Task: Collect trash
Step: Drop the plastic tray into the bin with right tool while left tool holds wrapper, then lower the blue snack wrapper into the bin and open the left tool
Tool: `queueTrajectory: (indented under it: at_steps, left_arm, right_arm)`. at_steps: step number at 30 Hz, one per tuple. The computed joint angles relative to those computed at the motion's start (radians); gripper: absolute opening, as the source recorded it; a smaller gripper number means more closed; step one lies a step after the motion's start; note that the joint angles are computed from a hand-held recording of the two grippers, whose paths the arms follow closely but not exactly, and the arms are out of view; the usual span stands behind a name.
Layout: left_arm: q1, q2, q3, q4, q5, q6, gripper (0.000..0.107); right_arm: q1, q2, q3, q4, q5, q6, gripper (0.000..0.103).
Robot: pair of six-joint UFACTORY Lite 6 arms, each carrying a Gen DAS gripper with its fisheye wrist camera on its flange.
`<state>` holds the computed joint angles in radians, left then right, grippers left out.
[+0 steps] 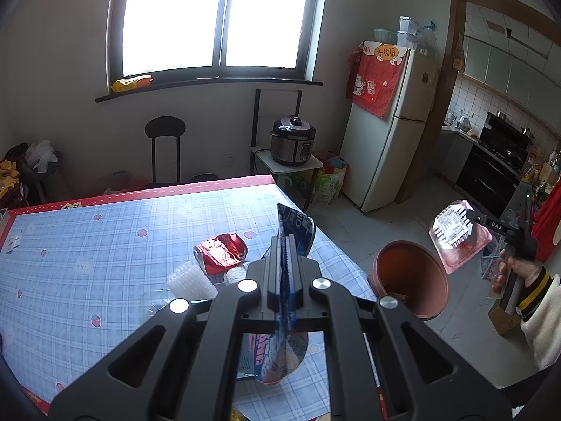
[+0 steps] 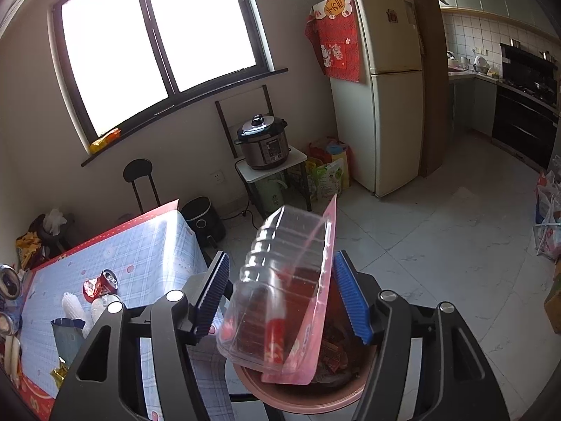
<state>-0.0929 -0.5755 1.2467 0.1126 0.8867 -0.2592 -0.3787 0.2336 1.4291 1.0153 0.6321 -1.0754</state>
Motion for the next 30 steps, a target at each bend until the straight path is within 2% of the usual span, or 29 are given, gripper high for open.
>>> queueTrajectory:
  at_steps: [5,10,18,21,26,30]
  left_arm:
    - [-0.055,0.031,0.036,0.038,0.002,-0.029,0.007]
    - [-0.098,0.077,0.072,0.028,-0.014,-0.013,0.007]
    - [-0.236,0.223,0.162,0.028,-0.079,-0.021,0.007]
    - [-0.301,0.308,0.206,0.026,-0.115,-0.035,0.007]
    - [-0.385,0.511,0.334,-0.020,-0.178,-0.020,0.007]
    - [-0.428,0.748,0.542,-0.083,-0.192,0.029,0.007]
  right_arm:
    - [-0.026,-0.058,-0.031,0.034,-0.011,-0.023,0.079]
    - [-0.078,-0.177,-0.119,0.016,-0.009,-0.016,0.098]
    - [-0.228,-0.351,-0.255,-0.022,0.068,-0.036,0.098]
    - [-0.313,-0.382,-0.277,-0.012,0.129,-0.068,0.098]
    - [-0.462,-0.403,-0.287,-0.011,0.220,-0.122,0.098]
    - [-0.579,-0.380,-0.272,-0.017,0.274,-0.159,0.098]
